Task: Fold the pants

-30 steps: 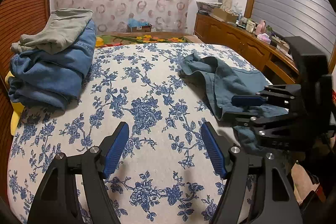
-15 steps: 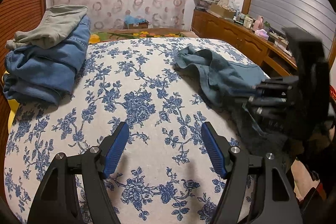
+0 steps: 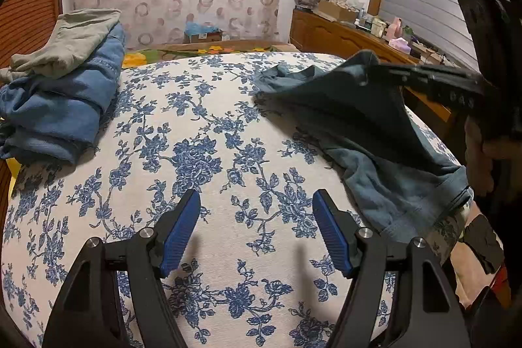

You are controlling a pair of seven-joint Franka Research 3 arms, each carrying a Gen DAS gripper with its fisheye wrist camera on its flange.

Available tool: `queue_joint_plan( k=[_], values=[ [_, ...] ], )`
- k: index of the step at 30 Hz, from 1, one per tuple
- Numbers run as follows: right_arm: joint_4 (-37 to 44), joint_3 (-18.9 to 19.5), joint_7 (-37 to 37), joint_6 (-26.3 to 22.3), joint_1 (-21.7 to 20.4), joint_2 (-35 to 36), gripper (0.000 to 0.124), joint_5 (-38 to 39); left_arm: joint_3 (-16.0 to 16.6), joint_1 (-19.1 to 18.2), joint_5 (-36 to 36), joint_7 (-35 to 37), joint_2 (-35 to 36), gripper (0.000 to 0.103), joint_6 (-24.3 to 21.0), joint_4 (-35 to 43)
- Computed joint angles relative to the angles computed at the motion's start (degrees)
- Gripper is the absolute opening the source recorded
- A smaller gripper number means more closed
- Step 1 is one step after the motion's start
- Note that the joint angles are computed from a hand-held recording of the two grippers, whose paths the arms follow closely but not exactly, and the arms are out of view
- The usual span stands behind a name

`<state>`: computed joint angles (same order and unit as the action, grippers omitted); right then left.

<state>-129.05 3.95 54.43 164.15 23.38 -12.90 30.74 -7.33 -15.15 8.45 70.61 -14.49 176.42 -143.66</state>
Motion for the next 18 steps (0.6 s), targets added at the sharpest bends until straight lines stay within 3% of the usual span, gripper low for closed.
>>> queue_joint_plan(
  k=[12, 18],
  values=[
    [3.4, -0.7, 12.6, -0.4, -8.5, 3.3, 0.006, -10.4, -0.1, -0.4, -0.2, 0.1, 0.1, 0.072, -0.3, 0.1],
    [5.9, -0.4, 22.9, -1.6, -12.4, 7.0, 0.006, -19.9, -0.4, -0.2, 0.1, 0.0, 0.2, 0.072, -0.5, 0.2]
  ],
)
